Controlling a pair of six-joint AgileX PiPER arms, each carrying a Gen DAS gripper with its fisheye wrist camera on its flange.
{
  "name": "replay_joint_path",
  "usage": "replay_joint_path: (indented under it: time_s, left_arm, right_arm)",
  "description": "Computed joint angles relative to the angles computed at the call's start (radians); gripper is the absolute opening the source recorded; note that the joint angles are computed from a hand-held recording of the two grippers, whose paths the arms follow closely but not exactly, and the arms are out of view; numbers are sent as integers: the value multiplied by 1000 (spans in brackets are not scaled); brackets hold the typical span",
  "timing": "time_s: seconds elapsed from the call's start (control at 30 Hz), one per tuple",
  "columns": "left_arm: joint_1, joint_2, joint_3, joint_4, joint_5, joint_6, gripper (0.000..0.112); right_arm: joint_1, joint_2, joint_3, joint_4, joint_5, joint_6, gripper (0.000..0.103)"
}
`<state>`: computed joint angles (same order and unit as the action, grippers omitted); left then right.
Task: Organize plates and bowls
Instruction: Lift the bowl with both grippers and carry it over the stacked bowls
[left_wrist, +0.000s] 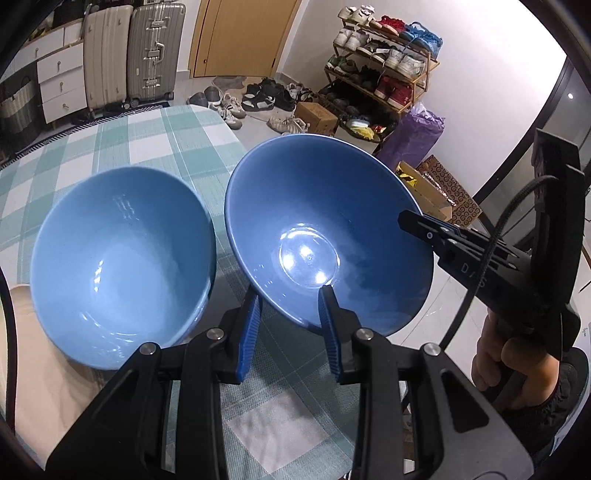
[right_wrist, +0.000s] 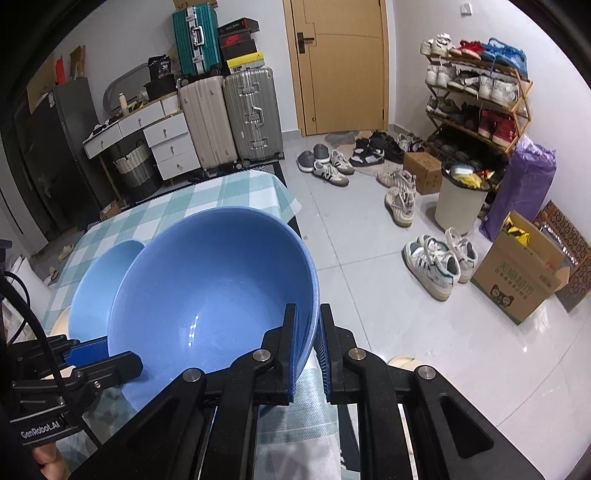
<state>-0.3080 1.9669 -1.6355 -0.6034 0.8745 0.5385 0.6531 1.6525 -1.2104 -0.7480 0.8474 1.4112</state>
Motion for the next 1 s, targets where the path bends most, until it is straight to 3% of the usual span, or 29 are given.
replay_joint_path:
  time_s: [0.53, 1.0]
  left_arm:
    - [109, -170, 83, -64, 53, 86, 28]
    - [230, -258, 75, -67, 137, 122, 28]
  right_arm:
    - [142, 49, -250, -26, 226, -58, 12]
    - [197, 189, -524, -13, 320, -154, 13]
